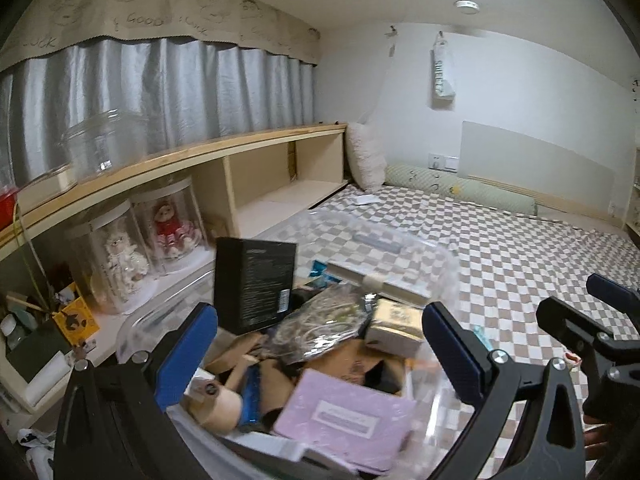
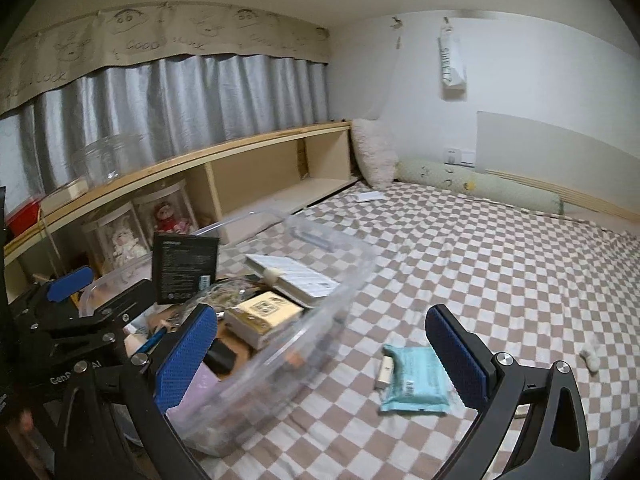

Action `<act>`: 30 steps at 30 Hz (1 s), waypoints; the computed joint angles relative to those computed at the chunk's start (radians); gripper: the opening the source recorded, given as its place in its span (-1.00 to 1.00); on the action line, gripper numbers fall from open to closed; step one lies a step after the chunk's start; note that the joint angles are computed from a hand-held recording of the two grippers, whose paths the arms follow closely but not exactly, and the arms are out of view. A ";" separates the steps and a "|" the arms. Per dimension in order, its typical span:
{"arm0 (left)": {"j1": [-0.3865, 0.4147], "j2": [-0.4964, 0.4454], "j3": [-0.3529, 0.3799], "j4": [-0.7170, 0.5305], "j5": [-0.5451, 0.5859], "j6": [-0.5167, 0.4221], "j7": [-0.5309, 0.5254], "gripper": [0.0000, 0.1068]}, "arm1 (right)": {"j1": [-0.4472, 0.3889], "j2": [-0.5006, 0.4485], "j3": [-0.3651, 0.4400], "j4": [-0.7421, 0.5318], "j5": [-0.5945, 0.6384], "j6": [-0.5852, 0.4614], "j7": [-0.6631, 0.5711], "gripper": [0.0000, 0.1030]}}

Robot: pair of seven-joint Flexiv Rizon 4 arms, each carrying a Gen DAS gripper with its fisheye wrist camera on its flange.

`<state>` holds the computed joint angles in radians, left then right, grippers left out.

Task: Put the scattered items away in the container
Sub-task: 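Withdraw both open grippers from the clear box back over the bed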

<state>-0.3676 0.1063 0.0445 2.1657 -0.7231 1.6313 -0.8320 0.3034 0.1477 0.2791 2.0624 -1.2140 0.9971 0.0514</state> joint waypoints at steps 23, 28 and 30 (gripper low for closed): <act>-0.228 -0.102 -0.176 -0.150 -0.541 0.066 0.488 0.92 | -0.187 0.266 0.025 0.194 0.184 -0.039 -0.067 1.00; -0.181 -0.145 -0.210 -0.149 -0.385 0.040 0.361 0.92 | -0.231 0.298 0.024 0.236 0.217 -0.037 -0.065 1.00; -0.158 -0.162 -0.227 -0.152 -0.337 0.025 0.322 0.92 | -0.247 0.307 0.023 0.255 0.231 -0.041 -0.059 1.00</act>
